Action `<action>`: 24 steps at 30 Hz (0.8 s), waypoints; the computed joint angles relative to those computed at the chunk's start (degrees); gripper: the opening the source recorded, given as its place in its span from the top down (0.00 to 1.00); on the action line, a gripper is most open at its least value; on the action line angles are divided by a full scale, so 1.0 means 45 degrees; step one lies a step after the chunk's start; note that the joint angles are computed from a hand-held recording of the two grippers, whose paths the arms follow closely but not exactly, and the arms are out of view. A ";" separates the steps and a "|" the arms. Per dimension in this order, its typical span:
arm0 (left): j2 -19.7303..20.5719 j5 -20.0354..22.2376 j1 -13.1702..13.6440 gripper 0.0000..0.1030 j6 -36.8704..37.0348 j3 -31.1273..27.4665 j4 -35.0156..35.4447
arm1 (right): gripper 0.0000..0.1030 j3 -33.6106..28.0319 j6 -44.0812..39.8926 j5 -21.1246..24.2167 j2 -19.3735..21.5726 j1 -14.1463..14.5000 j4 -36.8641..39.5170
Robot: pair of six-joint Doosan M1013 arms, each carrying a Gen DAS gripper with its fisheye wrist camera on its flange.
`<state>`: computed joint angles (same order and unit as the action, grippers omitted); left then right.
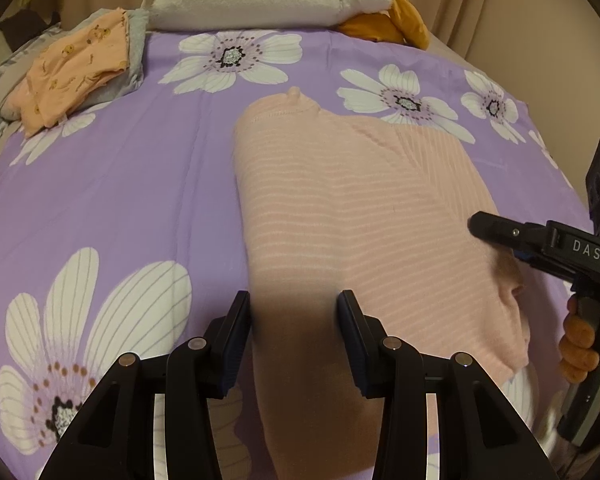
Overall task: Fold small clothes
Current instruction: 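Lower the strip end onto the other end with both tools, then open both tools and release the folded pink shirt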
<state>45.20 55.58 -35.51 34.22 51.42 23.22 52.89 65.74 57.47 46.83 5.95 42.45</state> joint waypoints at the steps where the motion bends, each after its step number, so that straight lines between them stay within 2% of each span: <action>1: -0.0016 0.0030 -0.0021 0.59 -0.0023 0.0029 0.0025 | 0.60 0.0043 -0.0016 -0.0109 -0.0036 0.0011 -0.0070; 12: -0.0340 0.0297 -0.0239 0.59 -0.0384 0.0621 0.0102 | 0.60 0.1224 -0.0344 -0.1570 -0.0889 -0.0099 -0.0443; 19: -0.0460 0.0554 -0.0426 0.59 -0.0578 0.0801 0.0248 | 0.60 0.2410 -0.3026 -0.2037 -0.1741 -0.0099 0.0792; 21: -0.0489 0.0619 -0.0473 0.59 -0.0657 0.0826 0.0317 | 0.63 0.2745 -0.4157 -0.1813 -0.1936 -0.0079 0.1402; 24: -0.0477 0.0718 -0.0531 0.59 -0.0759 0.0820 0.0426 | 0.74 0.3050 -0.4932 -0.1528 -0.2050 -0.0005 0.1600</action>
<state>43.06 58.81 -37.90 30.80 55.11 25.14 66.62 43.54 50.59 37.60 5.93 49.65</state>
